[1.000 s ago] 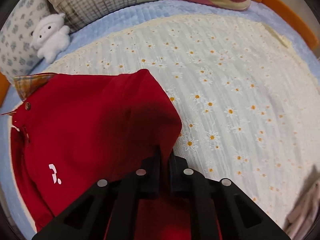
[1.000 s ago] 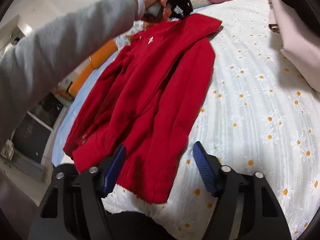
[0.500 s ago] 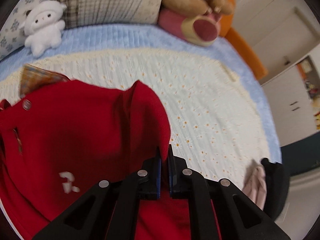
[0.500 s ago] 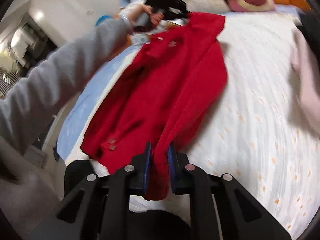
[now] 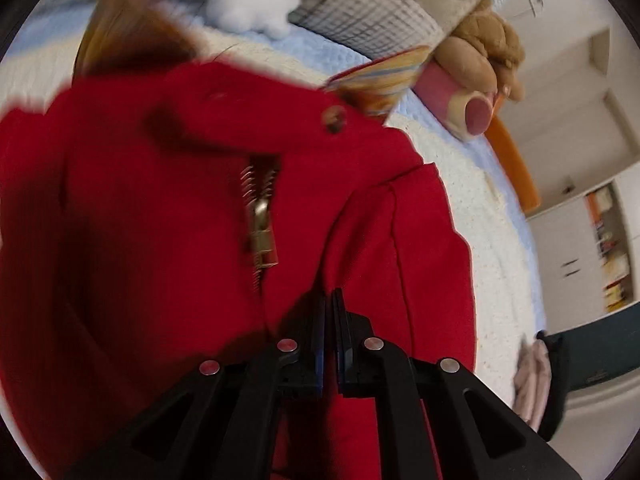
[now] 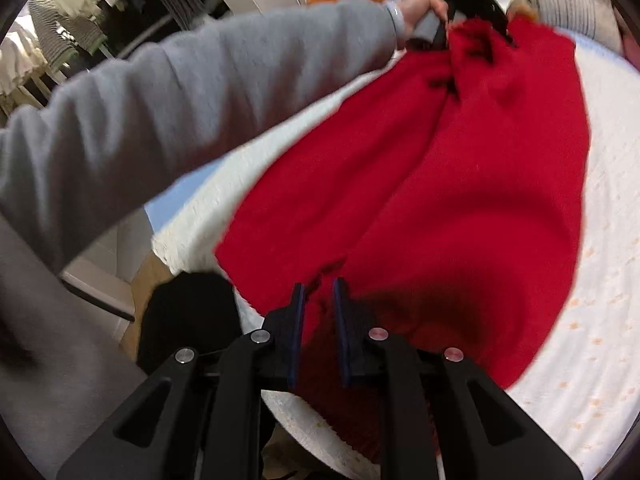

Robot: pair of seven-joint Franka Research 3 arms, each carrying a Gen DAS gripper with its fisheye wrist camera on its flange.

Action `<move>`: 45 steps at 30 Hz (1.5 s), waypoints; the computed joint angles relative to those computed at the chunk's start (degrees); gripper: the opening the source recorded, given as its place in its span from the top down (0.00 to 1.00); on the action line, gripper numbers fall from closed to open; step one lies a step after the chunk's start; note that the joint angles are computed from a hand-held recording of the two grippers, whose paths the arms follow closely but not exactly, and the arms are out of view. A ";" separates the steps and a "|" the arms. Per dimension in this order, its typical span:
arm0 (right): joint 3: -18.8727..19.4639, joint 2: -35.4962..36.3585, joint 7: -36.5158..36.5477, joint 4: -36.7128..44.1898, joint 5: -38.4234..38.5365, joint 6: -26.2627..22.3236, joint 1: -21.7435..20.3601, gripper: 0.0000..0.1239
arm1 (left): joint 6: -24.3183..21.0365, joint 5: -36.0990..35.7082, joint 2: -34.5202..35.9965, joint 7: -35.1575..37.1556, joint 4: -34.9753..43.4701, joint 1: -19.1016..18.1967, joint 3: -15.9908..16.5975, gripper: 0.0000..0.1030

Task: Fold large clothes
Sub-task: 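Lift the held edge with the left tool and fold it toward the zipper, then grasp the ribbed hem with both tools and fold it up toward the collar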

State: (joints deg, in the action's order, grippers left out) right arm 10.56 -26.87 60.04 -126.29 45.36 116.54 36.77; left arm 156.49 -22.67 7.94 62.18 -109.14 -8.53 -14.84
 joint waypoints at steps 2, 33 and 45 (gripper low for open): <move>-0.37 0.40 -0.55 0.03 0.39 -0.14 0.06 0.88 | 2.95 -3.00 -0.86 1.55 -1.77 0.37 -0.46 0.88; -0.67 -6.15 3.91 -4.69 -2.13 5.49 -3.51 0.55 | -2.50 3.66 -19.13 -3.42 -18.91 -11.53 0.76 0.84; -10.63 -12.62 8.84 -1.61 1.80 -5.35 -7.12 0.38 | -16.49 19.12 -45.58 -31.87 -27.33 -21.17 -6.12 0.20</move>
